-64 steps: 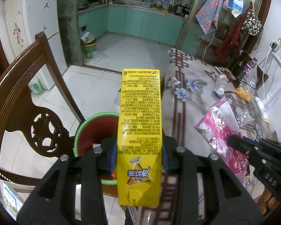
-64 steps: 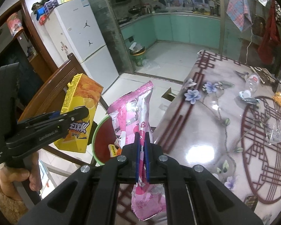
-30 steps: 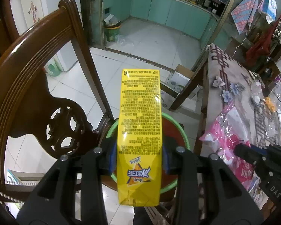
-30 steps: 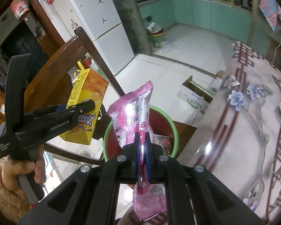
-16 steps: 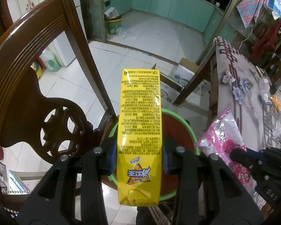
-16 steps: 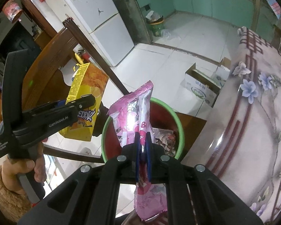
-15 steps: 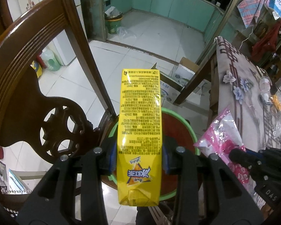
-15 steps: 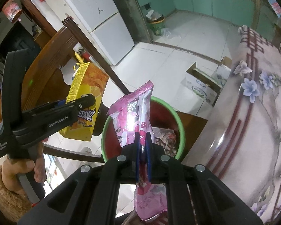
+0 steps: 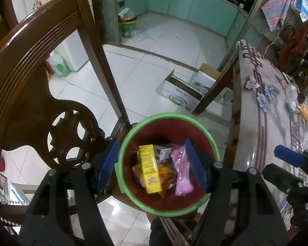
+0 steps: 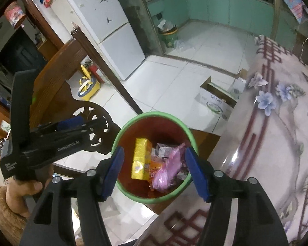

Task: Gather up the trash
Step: 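Open both tools to drop the yellow carton and pink bag into the bucket, then move both tools back over the table toward the remaining trash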

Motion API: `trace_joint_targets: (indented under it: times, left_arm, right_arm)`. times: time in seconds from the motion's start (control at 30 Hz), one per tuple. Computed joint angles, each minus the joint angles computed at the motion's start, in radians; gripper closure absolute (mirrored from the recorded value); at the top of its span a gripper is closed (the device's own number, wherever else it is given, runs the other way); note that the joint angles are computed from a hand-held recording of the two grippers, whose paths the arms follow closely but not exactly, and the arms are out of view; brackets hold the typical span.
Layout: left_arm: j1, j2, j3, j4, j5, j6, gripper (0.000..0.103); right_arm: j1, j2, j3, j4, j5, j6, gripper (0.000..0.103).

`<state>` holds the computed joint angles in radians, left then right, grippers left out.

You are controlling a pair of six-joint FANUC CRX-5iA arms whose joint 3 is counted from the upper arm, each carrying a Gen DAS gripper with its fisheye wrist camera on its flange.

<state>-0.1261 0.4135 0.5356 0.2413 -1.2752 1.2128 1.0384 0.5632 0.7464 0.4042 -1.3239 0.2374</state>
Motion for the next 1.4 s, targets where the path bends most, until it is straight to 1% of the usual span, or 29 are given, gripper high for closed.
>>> trace_joint_targets:
  times: [0.1,0.13,0.2,0.3,0.37,0.47,0.63,0.7,0.8,0.83,0.93,1.0,1.13,1.17,1.2,1.27,1.33,1.4]
  left_arm:
    - [-0.005,-0.025,-0.022,0.012,0.010,-0.017,0.039]
    - [-0.007,-0.032,-0.028,0.017,0.013,-0.024,0.038]
    - [-0.012,-0.053,-0.050,0.029,0.024,-0.038,0.035]
    - [-0.027,-0.080,-0.081,0.046,0.030,-0.057,0.034]
    - [-0.044,-0.102,-0.109,0.062,0.029,-0.070,0.033]
    - [-0.075,-0.131,-0.149,0.081,0.027,-0.097,0.031]
    - [-0.157,-0.182,-0.211,0.090,0.038,-0.099,0.031]
    - [-0.202,-0.199,-0.228,0.090,0.041,-0.085,0.027]
    - [-0.278,-0.218,-0.255,0.092,0.030,-0.057,0.024]
    - [-0.311,-0.223,-0.265,0.096,0.022,-0.052,0.024]
    - [-0.412,-0.235,-0.299,0.093,0.011,-0.047,0.021]
    - [-0.473,-0.231,-0.312,0.088,-0.001,-0.033,0.021]
    - [-0.595,-0.192,-0.315,0.074,-0.053,0.006,0.021]
    - [-0.626,-0.177,-0.309,0.065,-0.063,0.013,0.021]
    - [-0.648,-0.166,-0.300,0.051,-0.073,0.017,0.020]
    - [-0.704,-0.135,-0.277,0.017,-0.093,0.022,0.020]
    - [-0.743,-0.114,-0.257,-0.013,-0.107,0.029,0.020]
    - [-0.774,-0.086,-0.228,-0.039,-0.122,0.034,0.020]
  right_arm:
    - [0.020,-0.028,-0.036,0.047,-0.001,-0.034,0.041]
    - [0.028,-0.037,-0.049,0.061,-0.004,-0.047,0.040]
    - [0.038,-0.053,-0.070,0.087,-0.013,-0.077,0.038]
    - [0.061,-0.108,-0.152,0.120,-0.025,-0.159,0.037]
    - [0.078,-0.164,-0.235,0.143,-0.036,-0.231,0.030]
    - [0.107,-0.253,-0.357,0.173,-0.077,-0.345,0.030]
    - [0.174,-0.411,-0.553,0.202,-0.168,-0.515,0.028]
    - [0.212,-0.486,-0.640,0.204,-0.208,-0.585,0.027]
    - [0.268,-0.578,-0.732,0.183,-0.268,-0.643,0.027]
    - [0.293,-0.621,-0.768,0.164,-0.307,-0.651,0.027]
    - [0.350,-0.714,-0.843,0.114,-0.408,-0.644,0.026]
    - [0.390,-0.802,-0.907,0.066,-0.477,-0.644,0.026]
    - [0.445,-0.949,-1.005,-0.006,-0.594,-0.624,0.025]
    - [0.447,-0.991,-1.030,-0.020,-0.608,-0.605,0.019]
    - [0.445,-1.018,-1.046,-0.030,-0.615,-0.588,0.016]
    - [0.407,-1.075,-1.081,-0.051,-0.633,-0.486,0.015]
    - [0.320,-1.095,-1.095,-0.066,-0.613,-0.317,0.015]
    - [0.192,-1.086,-1.100,-0.083,-0.569,-0.092,0.015]
